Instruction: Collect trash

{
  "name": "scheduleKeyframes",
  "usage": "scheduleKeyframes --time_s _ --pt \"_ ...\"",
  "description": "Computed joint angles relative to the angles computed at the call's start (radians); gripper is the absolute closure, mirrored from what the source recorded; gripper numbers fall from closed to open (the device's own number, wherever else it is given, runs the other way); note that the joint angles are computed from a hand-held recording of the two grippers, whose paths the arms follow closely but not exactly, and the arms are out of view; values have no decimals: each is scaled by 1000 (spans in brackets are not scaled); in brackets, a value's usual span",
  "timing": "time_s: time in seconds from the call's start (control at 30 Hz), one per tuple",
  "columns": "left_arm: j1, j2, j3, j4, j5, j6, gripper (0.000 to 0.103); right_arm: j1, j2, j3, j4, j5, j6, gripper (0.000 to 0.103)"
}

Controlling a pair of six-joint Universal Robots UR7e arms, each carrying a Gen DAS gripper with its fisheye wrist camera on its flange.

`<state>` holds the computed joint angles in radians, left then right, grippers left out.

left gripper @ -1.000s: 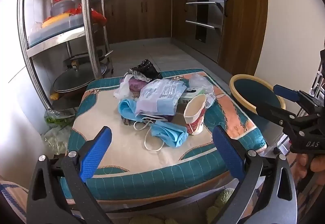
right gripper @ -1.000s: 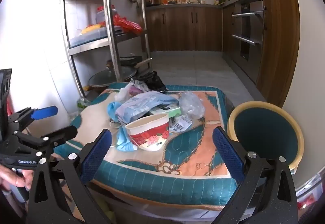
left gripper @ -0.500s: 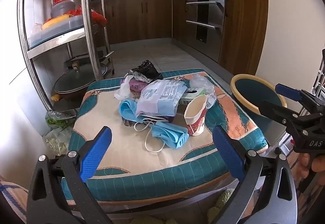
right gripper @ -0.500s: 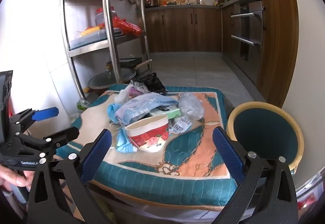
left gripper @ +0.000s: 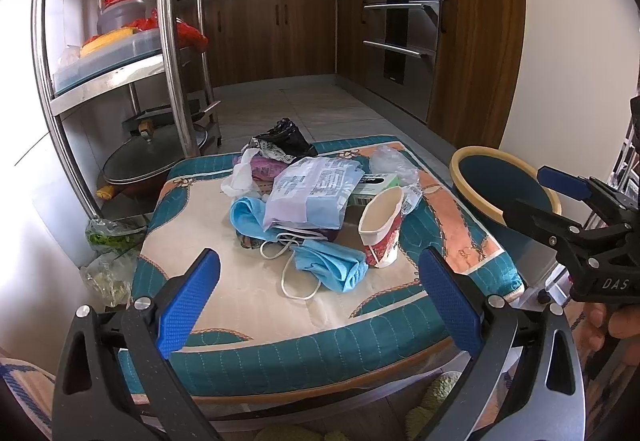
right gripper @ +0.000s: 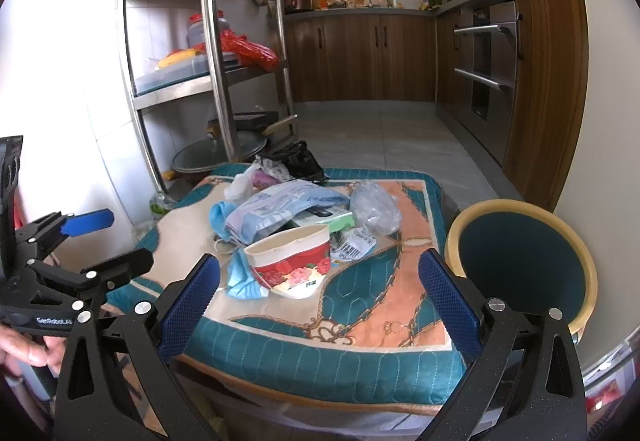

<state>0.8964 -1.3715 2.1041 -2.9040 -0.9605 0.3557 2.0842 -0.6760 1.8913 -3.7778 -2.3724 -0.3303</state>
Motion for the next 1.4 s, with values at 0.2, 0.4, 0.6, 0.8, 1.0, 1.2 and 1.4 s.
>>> scheduleKeyframes --time_s 0.2,0.4,0.6,0.8,1.0,1.2,1.4 --pt "3 0 2 -1 -6 -4 5 -1 1 -1 0 -1 -1 4" --pt "8 -1 -2 10 -17 -10 5 0 -2 2 -3 -5 1 4" --pt "9 -2 -2 12 -22 -14 5 0 -2 2 -3 -9 0 4" --pt "17 -4 -10 22 -42 -25 5 -2 -3 5 -6 -21 0 4" --pt "24 -1 -19 33 -53 -41 5 0 10 -14 -2 -46 0 4" --pt "36 4 -32 37 -66 -57 5 0 17 -24 0 -63 2 4" --pt "44 15 -41 26 -71 -71 5 3 20 -32 1 -87 8 4"
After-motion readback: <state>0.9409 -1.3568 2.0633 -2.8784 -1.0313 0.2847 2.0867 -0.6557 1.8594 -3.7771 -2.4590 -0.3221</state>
